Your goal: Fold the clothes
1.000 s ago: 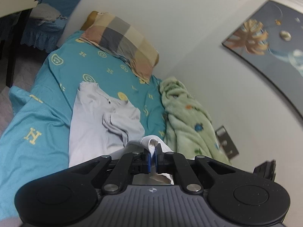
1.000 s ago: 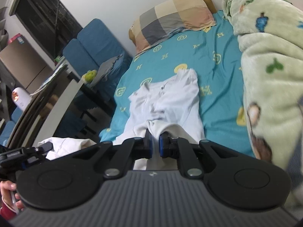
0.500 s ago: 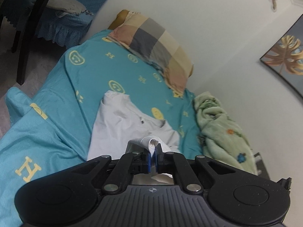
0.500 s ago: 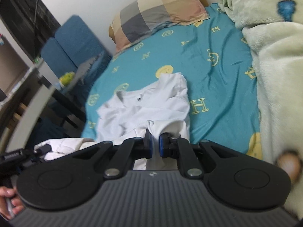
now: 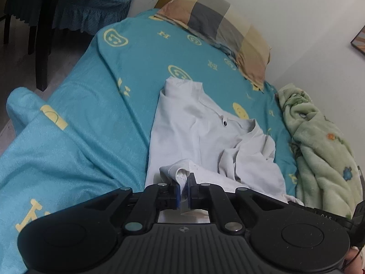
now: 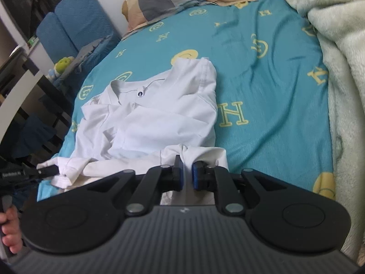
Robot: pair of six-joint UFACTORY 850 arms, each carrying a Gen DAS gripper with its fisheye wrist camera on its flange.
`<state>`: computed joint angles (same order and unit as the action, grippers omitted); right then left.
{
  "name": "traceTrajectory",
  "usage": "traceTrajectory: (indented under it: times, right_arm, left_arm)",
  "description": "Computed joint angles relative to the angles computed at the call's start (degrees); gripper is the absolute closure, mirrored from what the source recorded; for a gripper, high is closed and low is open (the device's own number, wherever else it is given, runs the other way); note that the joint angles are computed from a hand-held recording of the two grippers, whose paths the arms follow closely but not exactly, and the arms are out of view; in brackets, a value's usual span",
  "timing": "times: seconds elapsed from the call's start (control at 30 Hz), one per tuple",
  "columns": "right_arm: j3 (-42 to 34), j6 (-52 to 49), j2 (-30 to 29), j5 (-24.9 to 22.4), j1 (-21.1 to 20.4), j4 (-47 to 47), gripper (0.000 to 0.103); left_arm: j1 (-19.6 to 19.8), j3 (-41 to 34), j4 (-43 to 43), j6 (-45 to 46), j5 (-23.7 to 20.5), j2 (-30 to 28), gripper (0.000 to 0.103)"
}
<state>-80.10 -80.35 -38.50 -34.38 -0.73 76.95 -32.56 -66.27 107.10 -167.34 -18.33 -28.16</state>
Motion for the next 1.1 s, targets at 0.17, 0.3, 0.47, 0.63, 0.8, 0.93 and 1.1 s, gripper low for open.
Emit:
traceTrajectory:
  times: [0.17,0.3,0.47,0.63,0.8,0.93,1.1]
  right_arm:
    - [0.7,3.3,1.1,-1.6,-0.8,0.3,0.074]
    - [4.4,1.4,4.1,-3.8,-2.4,4.9,0.036]
    - [9.0,1.1,8.4,-3.6,-4.5,5.7,0.036]
    - [10.3,4.7,9.5,-0.2,-4.8,-0.9,0.036]
    - [9.6,4.2,7.8,1.5,-3.5,-4.4,0.037]
    - [9.9,1.4,7.0,1.2,-3.1,-3.1,0.054]
    - [11.4,-3.4,7.9,2.6,-2.7,-0.5,0.095]
  left_arm:
    - [-1.1,1.5,1.2,-1.5,-1.0,1.8,0.072]
    - [-3.4,2.6,-0.6,0.2,-3.1,3.7,0.054]
    - [-6.5,2.2,-11.5,12.6,-4.4,4.4,0.052]
    - [-7.6,0.5,-25.3,27.5,-5.5,3.1,0.052]
    - [-6.6,0.2,-32.2,33.0,-2.8,2.0,0.061]
    - [-6.3,0.5,-32.4,32.9,-1.1,1.8,0.07]
    - [-7.0,0.5,-30.4,31.7,-1.8,2.1,0.071]
